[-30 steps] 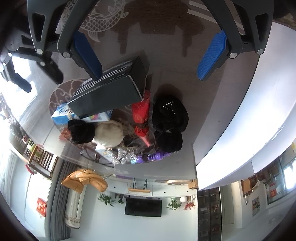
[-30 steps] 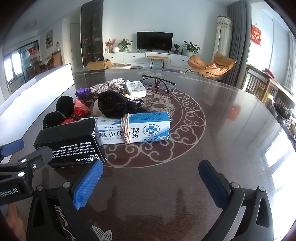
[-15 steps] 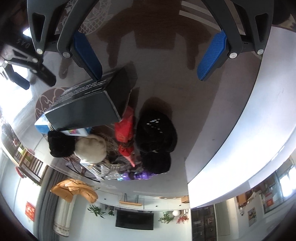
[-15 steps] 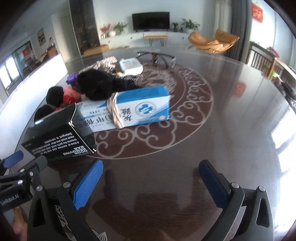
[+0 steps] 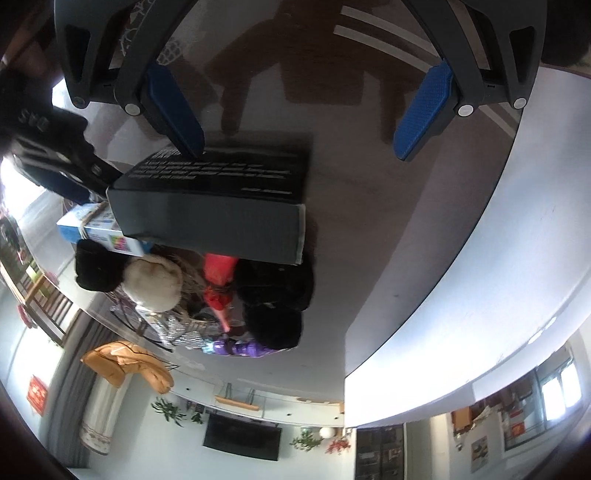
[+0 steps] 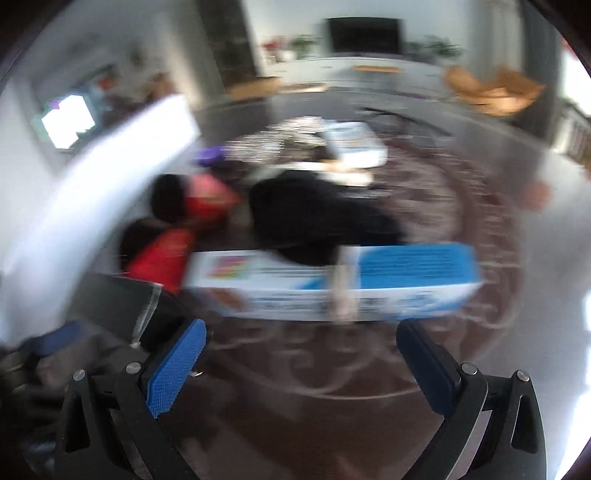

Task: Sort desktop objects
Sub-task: 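Grasp the black soap-bar box with the left tool while the right tool approaches the blue-white box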

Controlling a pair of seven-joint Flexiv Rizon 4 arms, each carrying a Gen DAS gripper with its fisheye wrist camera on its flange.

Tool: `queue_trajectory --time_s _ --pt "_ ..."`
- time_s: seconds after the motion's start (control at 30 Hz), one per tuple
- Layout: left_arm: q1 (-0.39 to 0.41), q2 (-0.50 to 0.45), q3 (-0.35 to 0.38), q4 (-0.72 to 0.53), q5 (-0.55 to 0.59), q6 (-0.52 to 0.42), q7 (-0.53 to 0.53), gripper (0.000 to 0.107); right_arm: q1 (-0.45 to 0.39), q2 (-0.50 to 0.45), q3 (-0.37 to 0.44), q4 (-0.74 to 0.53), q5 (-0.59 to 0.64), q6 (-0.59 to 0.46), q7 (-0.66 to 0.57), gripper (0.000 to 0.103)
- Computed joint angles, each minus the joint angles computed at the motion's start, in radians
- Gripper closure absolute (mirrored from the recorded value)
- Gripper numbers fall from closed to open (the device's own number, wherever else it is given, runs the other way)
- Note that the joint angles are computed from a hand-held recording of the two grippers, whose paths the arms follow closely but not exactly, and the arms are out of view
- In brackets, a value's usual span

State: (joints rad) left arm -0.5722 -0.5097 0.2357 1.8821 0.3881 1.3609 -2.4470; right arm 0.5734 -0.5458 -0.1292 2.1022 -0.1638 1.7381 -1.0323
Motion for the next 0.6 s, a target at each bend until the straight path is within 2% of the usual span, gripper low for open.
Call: queue_trajectory --time_s 0.1,0.17,0.23,0.3,0.37,0.43,0.5,0.53,0.6 --pt "0.040 0.005 -0.040 0.027 -0.034 0.042 0.025 0.004 0.103 0.014 -0.126 0.052 0.016 -0.003 0.016 0.000" --pt "0.098 0.012 -0.108 0.064 -0.088 0.104 0.088 0.004 0.211 0.016 -0.245 0.107 0.046 0.027 0.004 0.000" --pt "0.148 0.023 -0.160 0.107 -0.149 0.201 0.110 0.004 0.264 0.016 -0.297 0.141 0.083 0.059 -0.005 0.000" --pt "0.145 0.018 -0.155 0.107 -0.192 0.251 0.099 0.004 0.268 0.019 -0.292 0.146 0.119 0.067 -0.017 0.000" --pt "0.120 0.003 -0.131 0.063 -0.223 0.208 0.122 0.004 0.317 0.011 -0.338 0.141 0.155 0.043 -0.016 0.000" --pt "0.043 -0.032 -0.047 -0.017 -0.227 0.130 0.128 0.004 0.340 0.006 -0.359 0.141 0.166 0.035 -0.014 0.000" --pt "0.009 -0.056 -0.004 -0.057 -0.237 0.101 0.125 0.004 0.341 0.007 -0.362 0.140 0.165 0.031 -0.017 0.000" --pt "0.002 -0.064 0.004 -0.080 -0.243 0.048 0.133 0.004 0.338 0.006 -0.358 0.138 0.166 0.032 -0.016 0.000" --pt "0.044 -0.064 -0.044 -0.058 -0.249 0.087 0.157 0.004 0.307 0.009 -0.325 0.135 0.169 0.050 -0.017 0.000"
